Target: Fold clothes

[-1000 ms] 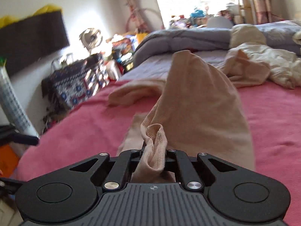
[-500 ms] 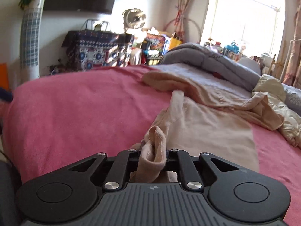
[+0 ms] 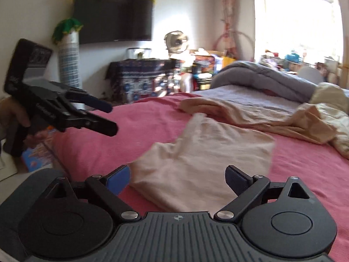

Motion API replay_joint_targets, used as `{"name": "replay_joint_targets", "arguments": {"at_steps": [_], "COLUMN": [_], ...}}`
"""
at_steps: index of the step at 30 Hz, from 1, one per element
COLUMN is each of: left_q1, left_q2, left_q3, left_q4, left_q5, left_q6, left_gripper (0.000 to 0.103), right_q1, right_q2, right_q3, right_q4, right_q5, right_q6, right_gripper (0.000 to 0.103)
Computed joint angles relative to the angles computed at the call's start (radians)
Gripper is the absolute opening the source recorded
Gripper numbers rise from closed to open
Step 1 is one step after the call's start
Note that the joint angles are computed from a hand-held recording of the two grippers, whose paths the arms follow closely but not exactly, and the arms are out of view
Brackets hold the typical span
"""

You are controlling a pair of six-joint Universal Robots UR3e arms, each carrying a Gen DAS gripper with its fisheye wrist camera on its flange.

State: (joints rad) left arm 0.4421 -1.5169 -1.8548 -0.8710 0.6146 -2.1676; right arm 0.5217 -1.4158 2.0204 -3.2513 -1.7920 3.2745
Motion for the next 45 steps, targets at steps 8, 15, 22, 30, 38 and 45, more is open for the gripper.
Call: {"name": "replay_joint_targets", "arguments": {"at_steps": [8,15,22,30,38,45], "left_q1": [-0.365,-0.108,-0.043,-0.484,-0.602,-0.489], "left_q2": [-0.190,-0.039,0.066,-0.392,-0.767,-0.896], "left_q3": [-0.057,-0.158,-0.168,0.185,0.638,0.984], "left_q4": [0.501,0.253,0.389,0.725,0.613,0.200], "left_q5": [0.555,0.423,0.308,0.636,1.042,0.845], "left_q6": [-0.038,-0.112,-0.321,-0.516,-0.647,-0.912], "left_gripper": [0.103,0.103,0.103,0.103,0.103,0.103], "right_q1": [-0.025,-0.117,-0.069,-0.158,-0.159,-0.180], "right_q2": [0.038,-0.131,0.150,0.178,0.186,0.176], "right_q3": [0.007,0.151,-0.078,0.161,0.186,0.210], "right_q4": [0.215,0.134,0.106,-0.239,-0.296,-0.321], "right_q5": [-0.204,-0.041,-0.182,-0.038,-0.032,0.004], "right_q6": [0.047,0.121,-0.004,0.153,0.156,0.162], "right_gripper": [0.095,0.097,0.103,0.103,0.103,0.103]}}
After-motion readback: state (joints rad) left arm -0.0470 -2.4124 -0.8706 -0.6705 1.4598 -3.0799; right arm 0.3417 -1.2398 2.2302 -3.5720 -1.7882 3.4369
